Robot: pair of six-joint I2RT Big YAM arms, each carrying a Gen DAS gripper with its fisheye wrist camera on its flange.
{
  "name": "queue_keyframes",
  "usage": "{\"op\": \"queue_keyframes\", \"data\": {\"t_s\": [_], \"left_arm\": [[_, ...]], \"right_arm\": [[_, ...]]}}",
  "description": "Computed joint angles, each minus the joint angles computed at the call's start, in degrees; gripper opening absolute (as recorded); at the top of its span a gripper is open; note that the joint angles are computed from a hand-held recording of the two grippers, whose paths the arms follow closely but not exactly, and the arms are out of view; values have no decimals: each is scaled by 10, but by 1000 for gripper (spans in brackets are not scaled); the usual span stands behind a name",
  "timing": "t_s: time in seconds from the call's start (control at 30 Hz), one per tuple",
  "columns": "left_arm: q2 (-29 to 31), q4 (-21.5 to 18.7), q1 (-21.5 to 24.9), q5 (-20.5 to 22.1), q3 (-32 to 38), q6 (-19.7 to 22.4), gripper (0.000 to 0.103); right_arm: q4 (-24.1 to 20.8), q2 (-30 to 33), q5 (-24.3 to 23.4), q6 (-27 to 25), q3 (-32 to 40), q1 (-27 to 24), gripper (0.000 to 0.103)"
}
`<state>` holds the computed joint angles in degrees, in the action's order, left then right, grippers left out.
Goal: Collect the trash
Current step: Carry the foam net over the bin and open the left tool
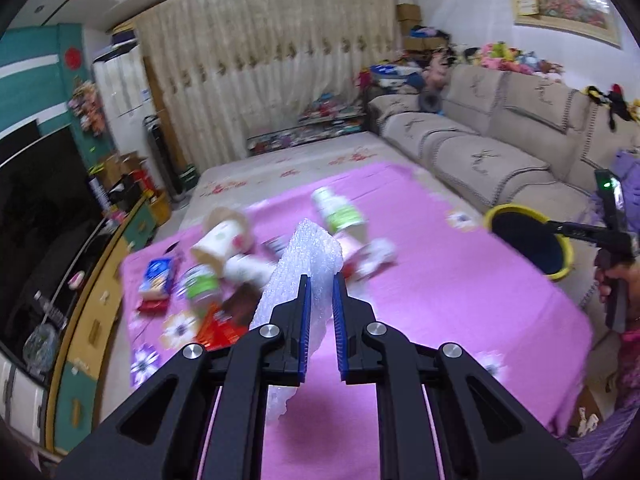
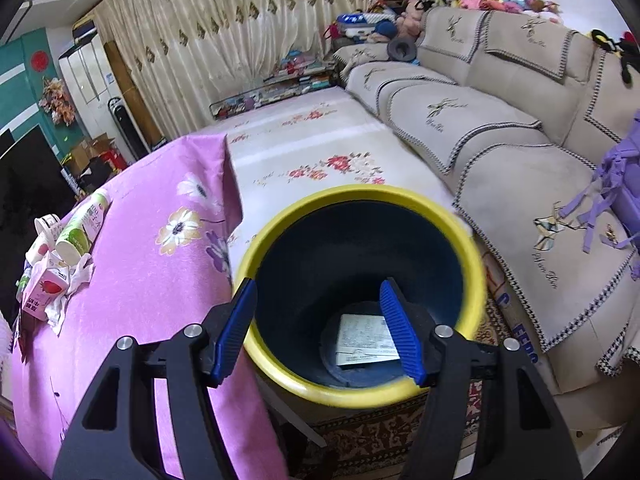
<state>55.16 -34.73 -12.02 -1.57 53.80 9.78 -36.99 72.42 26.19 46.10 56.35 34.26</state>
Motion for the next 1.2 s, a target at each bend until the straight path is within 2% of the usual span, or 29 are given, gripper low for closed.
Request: {"op": "queue_keyframes", "data": {"t_s": [0.23,0.3,0.43,0.63,0.73,0.9,1.07,1.17,1.2], "left_arm": [[50,15,-135,-1,45,-13,11],[86,24,-175,0,70,-17,11],[160,29,-222,30,127,-38,11],[279,28,-265,60,226,-53,12],[332,29,-277,79,271,-56,12],[421,28,-308,81,353,-61,12],[506,11,-325,74,430,-74,13],[534,11,-325,59,450,-84,21],[531,17,-324,57,441,-87,28]], "right_arm": [[-24,-94,68,17,-47,19,64],[-37,-118,88,18,-55,25,65],[-76,-173,127,38,-79,34,66],[-144,-232,154,88,-111,40,67],[-161,-254,157,106,-125,39,67],[-161,-271,144,108,-141,23,67],[-145,-270,117,99,-153,2,67],[-140,-267,103,98,-157,-7,67],[-140,-266,101,99,-157,-7,67]]}}
